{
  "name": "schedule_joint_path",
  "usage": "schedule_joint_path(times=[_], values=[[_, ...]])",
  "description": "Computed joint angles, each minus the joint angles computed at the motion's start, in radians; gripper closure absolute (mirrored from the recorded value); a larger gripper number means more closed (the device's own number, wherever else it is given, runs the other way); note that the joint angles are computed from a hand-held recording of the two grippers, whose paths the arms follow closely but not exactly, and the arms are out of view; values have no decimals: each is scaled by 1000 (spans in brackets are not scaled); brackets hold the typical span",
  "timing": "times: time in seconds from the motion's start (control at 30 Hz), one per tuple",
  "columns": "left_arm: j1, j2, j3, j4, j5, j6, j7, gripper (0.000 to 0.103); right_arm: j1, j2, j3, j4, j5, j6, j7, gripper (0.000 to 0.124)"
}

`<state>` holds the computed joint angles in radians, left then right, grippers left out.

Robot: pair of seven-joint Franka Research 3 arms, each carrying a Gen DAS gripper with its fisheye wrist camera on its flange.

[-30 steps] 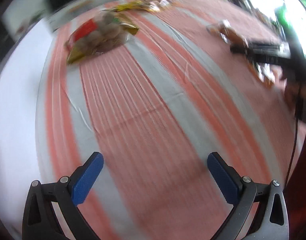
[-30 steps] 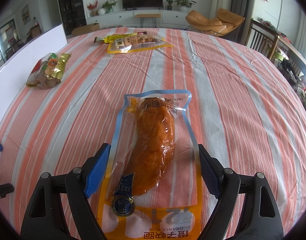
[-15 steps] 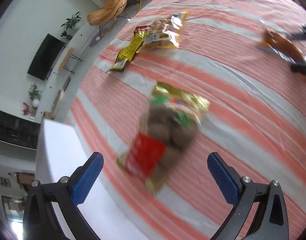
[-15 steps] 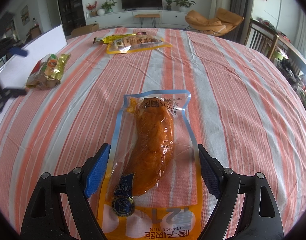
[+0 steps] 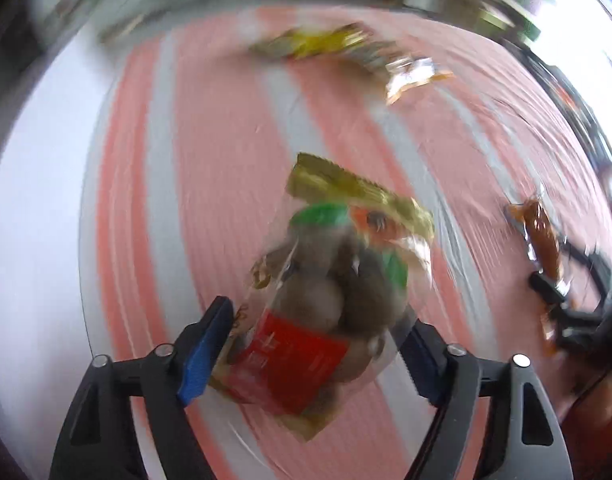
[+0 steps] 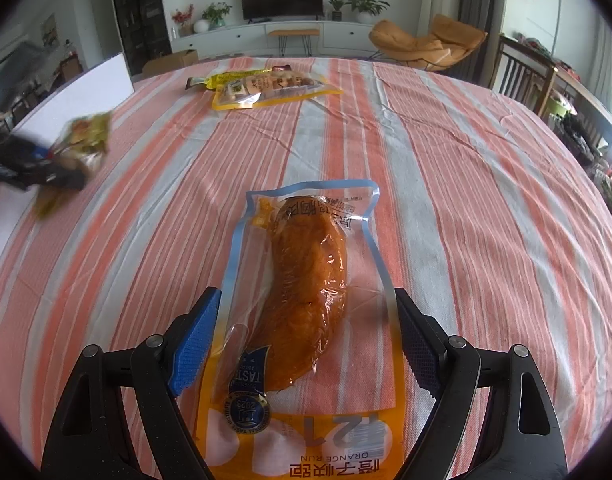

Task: Organize snacks
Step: 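Grasp the clear egg bag with the left tool while the right tool holds the sausage pack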

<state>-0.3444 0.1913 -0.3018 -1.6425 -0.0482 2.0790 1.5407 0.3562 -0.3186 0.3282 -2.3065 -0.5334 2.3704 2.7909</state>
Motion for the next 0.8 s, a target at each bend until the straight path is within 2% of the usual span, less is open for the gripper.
schedule_joint_path(times=[0.07, 0.13, 0.17, 0.23, 0.3, 0.4, 0.43, 0.47, 0.5, 0.57, 0.6, 0.8], values=[[6, -120, -3, -143, -72, 34, -63, 23, 0, 4, 2, 6, -2, -7, 2, 38], [2, -218, -1, -271, -154, 104, -33, 19, 1, 9, 4, 12, -5, -15, 6, 38], [-7, -254, 1, -325, -167, 146, -13, 13, 3, 11, 4, 14, -6, -17, 8, 38], [-23, -276, 3, -382, -138, 218, 13, 8, 6, 13, 3, 17, -8, -20, 10, 38], [-36, -282, 5, -422, -98, 278, 39, 8, 8, 14, 0, 18, -9, -21, 11, 38], [-41, -284, 6, -470, 1, 375, 30, 6, 10, 16, -1, 21, -10, -23, 12, 38], [-41, -289, 5, -489, 32, 407, 15, 1, 11, 15, -2, 19, -11, -23, 12, 38], [-44, -299, 11, -515, 22, 446, 13, 0, 11, 14, -3, 18, -11, -22, 14, 38], [-46, -311, 15, -542, 22, 489, 6, 0, 12, 16, -2, 20, -12, -24, 16, 38], [-48, -325, 13, -609, 50, 628, -35, 0, 12, 17, -1, 22, -14, -28, 20, 38], [-47, -336, 11, -626, 72, 647, -62, 0, 13, 16, -1, 21, -16, -29, 23, 38], [-64, -332, 32, -619, 69, 645, -62, 0, 16, 18, -2, 24, -16, -32, 26, 38]])
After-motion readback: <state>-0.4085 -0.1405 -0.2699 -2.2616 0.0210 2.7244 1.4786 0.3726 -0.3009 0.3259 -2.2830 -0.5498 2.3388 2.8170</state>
